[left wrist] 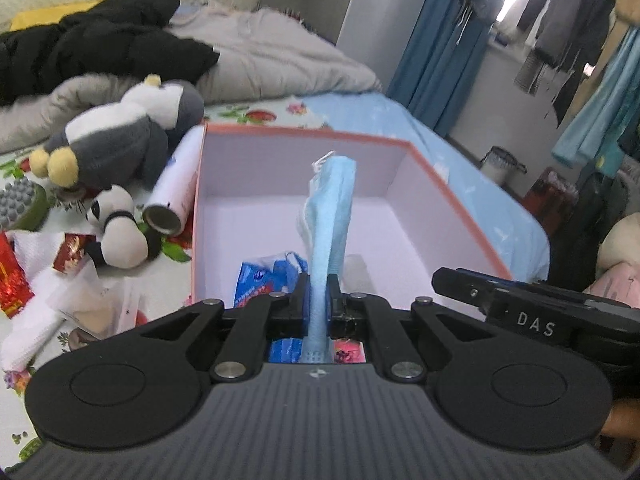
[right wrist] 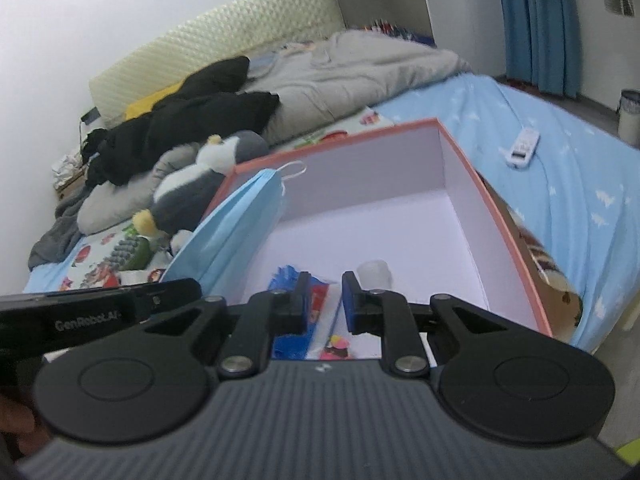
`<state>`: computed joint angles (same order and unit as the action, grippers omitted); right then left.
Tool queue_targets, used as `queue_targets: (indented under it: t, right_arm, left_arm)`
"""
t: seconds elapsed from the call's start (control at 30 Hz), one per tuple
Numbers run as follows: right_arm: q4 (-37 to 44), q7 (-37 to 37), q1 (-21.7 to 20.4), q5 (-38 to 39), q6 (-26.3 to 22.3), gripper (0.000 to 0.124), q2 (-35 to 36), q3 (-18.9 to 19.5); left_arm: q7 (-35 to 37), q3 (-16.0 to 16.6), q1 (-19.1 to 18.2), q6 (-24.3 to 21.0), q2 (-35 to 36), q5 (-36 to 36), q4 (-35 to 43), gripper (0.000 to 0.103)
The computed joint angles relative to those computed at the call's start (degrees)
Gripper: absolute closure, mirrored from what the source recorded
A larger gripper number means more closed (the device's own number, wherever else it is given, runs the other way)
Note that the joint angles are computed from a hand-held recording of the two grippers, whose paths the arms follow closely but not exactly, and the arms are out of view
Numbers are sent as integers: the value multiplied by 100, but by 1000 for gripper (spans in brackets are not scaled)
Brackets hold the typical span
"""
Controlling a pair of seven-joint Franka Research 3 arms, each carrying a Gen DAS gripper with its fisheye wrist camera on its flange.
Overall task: Organize soft objects
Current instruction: 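Carry the face mask and feathered ball over the shoebox and open both tools inside, then withdraw both open tools from the shoebox back over the pile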
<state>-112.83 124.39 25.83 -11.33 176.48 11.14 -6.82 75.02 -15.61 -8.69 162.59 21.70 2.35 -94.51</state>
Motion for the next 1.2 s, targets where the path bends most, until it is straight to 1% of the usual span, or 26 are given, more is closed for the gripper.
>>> queue_targets:
  t: [0.1, 0.17, 0.2, 0.23, 0.27, 0.3, 0.33, 0.37, 0.4, 0.53, 0.63, 0.7, 0.77, 0.83, 0.9, 1.03, 1.13, 1.2]
  right_arm:
    - [30, -186, -125, 220, -30, 105, 96, 133]
    - [55, -417, -262, 491, -58, 105, 161, 289]
    - [48, -538, -319, 623, -62, 105, 174, 357]
    - [35, -639, -355, 743, -67, 105, 177, 408]
    - [22, -700, -355, 822, -72, 105, 174, 418]
    - [-1, -741, -343, 883, -75, 105, 162, 419]
    - [-20, -772, -330, 933, -76, 105, 145, 413]
    - [-40, -792, -312, 964, -65, 105, 125, 401]
    - [-61, -792, -280, 963, -49, 105, 96, 368]
    - [-127, -488, 13, 607, 56, 105, -45, 54]
    - [-195, -118, 218, 167, 177, 105, -199, -166]
    - [-239, 368, 453, -409, 237, 105, -342, -425]
    - [-238, 779, 540, -895, 245, 105, -460, -518]
    - [-267, 1070, 545, -1281, 300, 105, -595, -507]
    - [-275, 1507, 579, -1835, 321, 105, -743, -532]
    - [-252, 1994, 456, -2494, 366, 104, -951, -318]
    - [-268, 2279, 313, -2878, 423, 104, -1087, -96]
    - [-293, 2247, 209, -2863, 493, 104, -1141, 75]
  left_arm:
    - [-72, 75, -59, -230, 213, 87, 243, 95]
    - [-48, 55, -39, -314, 302, 73, 328, 94]
    - [9, 8, 2, -347, 344, 20, 367, 86]
    - [91, -59, 58, -363, 354, -61, 373, 66]
    - [104, -62, 62, -366, 360, -85, 371, 54]
    - [32, 10, 10, -253, 321, -24, 297, 48]
    - [-15, 56, -24, -143, 248, 38, 195, 48]
    - [-13, 58, -33, -125, 214, 73, 170, 48]
    - [36, 16, 2, -100, 180, 49, 134, 48]
    - [89, -40, 51, 115, -91, -2, -126, 48]
    - [168, -103, 125, 362, -417, -99, -447, 48]
    - [235, -131, 162, 501, -670, -169, -671, 48]
    - [272, -114, 168, 659, -962, -211, -933, 48]
    - [313, -95, 183, 833, -1291, -311, -1228, 48]
    - [440, -90, 197, 957, -1604, -515, -1496, 48]
    - [403, 151, 17, 1181, -2212, -605, -2017, 48]
    - [247, 351, -119, 1295, -2624, -484, -2375, 48]
    - [-17, 436, -132, 1351, -2899, -242, -2624, 48]
